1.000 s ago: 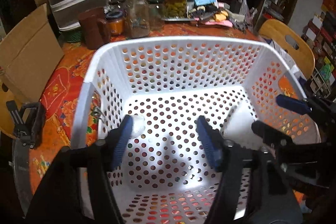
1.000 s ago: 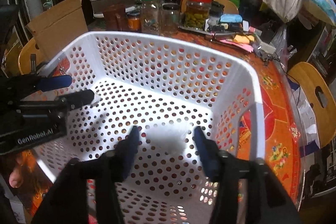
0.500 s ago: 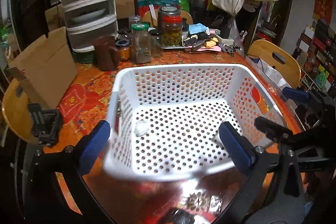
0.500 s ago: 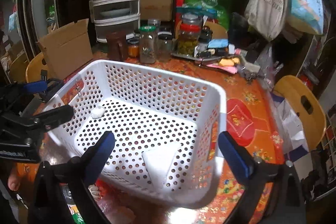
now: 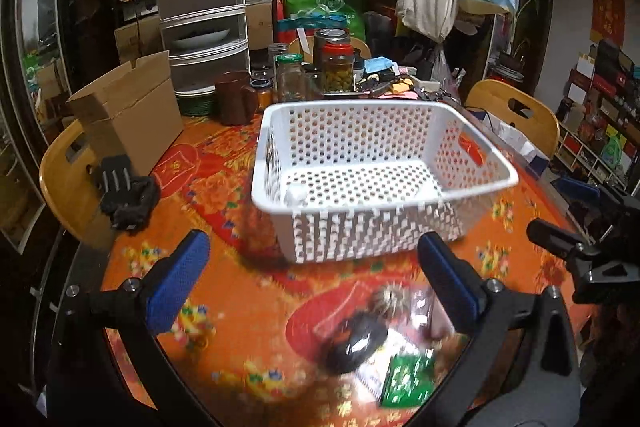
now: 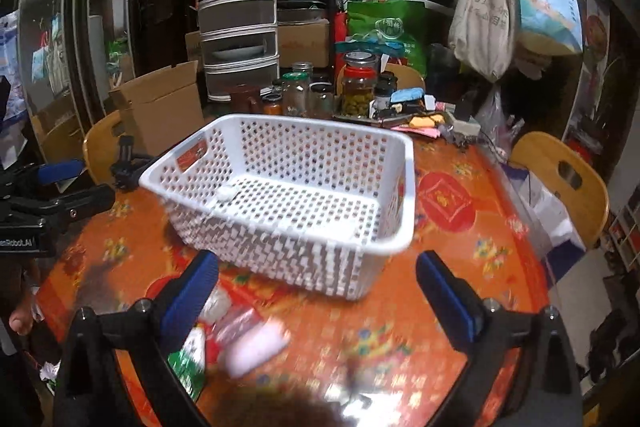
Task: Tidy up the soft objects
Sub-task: 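Open both tools to drop the items and withdraw from the basket, then grasp the pink rolled cloth with the right tool while the left tool grasps the black glove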
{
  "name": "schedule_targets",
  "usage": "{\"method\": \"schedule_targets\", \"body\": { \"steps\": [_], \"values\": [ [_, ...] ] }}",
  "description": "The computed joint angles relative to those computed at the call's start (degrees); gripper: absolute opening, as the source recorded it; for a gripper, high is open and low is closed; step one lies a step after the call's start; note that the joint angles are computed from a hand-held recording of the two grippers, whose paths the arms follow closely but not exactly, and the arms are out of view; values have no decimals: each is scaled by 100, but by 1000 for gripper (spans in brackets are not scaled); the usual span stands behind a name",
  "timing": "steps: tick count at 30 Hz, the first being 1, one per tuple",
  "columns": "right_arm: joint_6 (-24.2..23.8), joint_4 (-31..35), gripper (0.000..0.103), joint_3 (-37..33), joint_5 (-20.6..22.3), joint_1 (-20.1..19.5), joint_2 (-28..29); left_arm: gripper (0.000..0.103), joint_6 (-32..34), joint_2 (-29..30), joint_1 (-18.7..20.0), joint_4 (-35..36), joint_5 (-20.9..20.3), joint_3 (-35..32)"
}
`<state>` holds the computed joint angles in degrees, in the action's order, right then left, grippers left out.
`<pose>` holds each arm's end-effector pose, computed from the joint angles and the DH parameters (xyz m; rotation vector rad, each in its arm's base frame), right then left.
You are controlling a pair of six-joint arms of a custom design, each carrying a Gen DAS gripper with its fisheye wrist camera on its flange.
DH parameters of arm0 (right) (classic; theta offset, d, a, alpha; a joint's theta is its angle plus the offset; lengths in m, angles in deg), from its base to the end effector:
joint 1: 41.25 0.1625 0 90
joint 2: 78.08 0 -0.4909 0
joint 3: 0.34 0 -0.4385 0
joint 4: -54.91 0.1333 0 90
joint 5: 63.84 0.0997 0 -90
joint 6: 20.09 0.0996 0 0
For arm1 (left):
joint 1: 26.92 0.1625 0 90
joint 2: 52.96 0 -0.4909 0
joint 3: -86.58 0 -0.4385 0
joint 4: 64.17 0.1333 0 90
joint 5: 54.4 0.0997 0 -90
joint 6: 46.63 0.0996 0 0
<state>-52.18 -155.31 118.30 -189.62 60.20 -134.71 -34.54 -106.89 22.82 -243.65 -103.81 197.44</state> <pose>0.1921 -0.5702 0.2274 0.4400 -2.1468 1.0566 -0.2709 -0.6264 0.1817 0.8399 2.3060 -0.9105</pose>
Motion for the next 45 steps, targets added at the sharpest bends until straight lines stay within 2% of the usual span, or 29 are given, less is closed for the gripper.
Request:
{"method": "schedule_targets", "body": {
  "steps": [5,9,11,14,16,18,20,24,31,37,39,44,45],
  "values": [
    [-48,-625,99,444,62,-50,82,103,-180,-212,29,-473,-145,712],
    [154,-924,99,833,520,-249,119,103,-283,-195,100,-813,-206,1104],
    [236,-961,99,949,618,-338,202,103,-344,-153,166,-911,-307,1260],
    [367,-951,99,1037,849,-482,347,103,-431,-46,358,-958,-730,1302],
    [417,-811,99,1028,1021,-578,418,103,-387,70,392,-963,-666,1275],
    [424,-682,98,941,1007,-610,524,103,-280,201,378,-1055,-510,1254],
    [396,-612,97,886,1029,-630,580,103,-261,273,406,-1106,-526,1221],
    [521,-327,82,703,969,-664,664,103,-270,365,487,-960,-608,1016],
    [571,66,76,456,887,-674,765,101,-258,484,586,-786,-660,737],
    [618,398,62,278,805,-669,833,90,-226,600,654,-668,-665,602],
    [626,491,60,225,750,-675,866,83,-228,631,663,-616,-675,580],
    [541,506,53,206,683,-652,892,76,-178,701,690,-561,-773,540],
    [537,508,49,217,701,-656,882,73,-168,706,687,-567,-785,542]
  ]
}}
